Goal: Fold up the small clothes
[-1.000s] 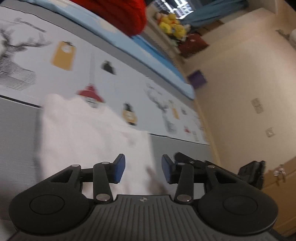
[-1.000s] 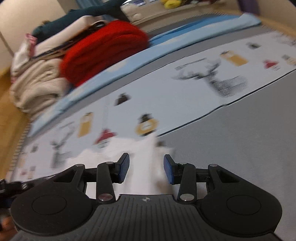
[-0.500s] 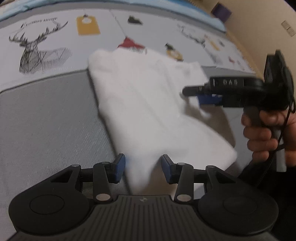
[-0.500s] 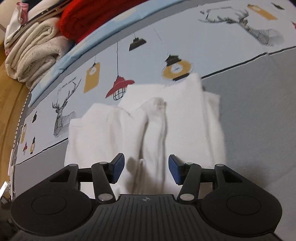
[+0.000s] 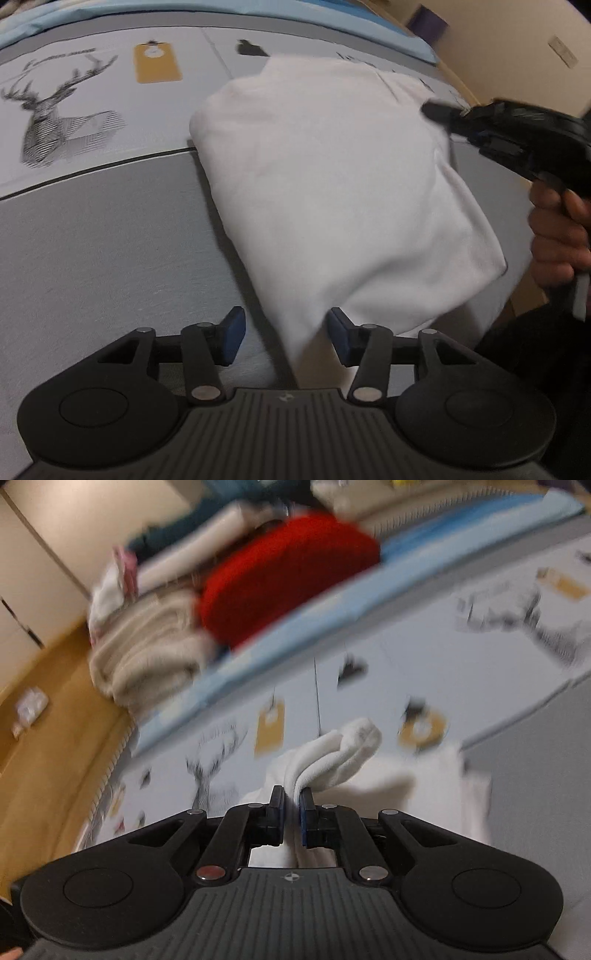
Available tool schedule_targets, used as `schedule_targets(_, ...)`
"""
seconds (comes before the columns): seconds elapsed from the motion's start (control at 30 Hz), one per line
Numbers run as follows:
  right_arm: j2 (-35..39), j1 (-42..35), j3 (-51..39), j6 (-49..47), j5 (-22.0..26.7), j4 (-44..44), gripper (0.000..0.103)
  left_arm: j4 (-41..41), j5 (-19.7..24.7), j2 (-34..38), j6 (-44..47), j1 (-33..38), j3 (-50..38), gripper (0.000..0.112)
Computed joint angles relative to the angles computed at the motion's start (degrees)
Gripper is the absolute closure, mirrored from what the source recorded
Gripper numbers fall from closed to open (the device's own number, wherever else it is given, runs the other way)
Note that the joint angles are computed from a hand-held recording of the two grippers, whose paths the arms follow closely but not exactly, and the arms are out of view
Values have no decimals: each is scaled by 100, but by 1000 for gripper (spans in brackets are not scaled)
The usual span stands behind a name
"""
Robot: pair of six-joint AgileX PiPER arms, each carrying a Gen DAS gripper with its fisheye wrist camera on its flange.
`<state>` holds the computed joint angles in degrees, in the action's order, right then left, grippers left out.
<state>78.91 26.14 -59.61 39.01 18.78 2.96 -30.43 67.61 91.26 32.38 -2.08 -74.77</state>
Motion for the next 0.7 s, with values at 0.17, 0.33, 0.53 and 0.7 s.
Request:
schedule_targets(0.17,525,-365,-609,1309,2304,-1217,89,198,-145,42,-73,-370,7,58)
schedule_targets(0.33,61,-589,-189,992,1987,-885,75,-158,-296,49,-91,-215,12,58)
schedule_targets(0.53,72,-1263,-152,-2403,2513,1991,58,-204,-409,94,-764,-173,-92,58)
schedule_targets(0.7,120,-875,-231,-3069,3183,1781,60,-180,-490,253,-1186,-258,-173,56)
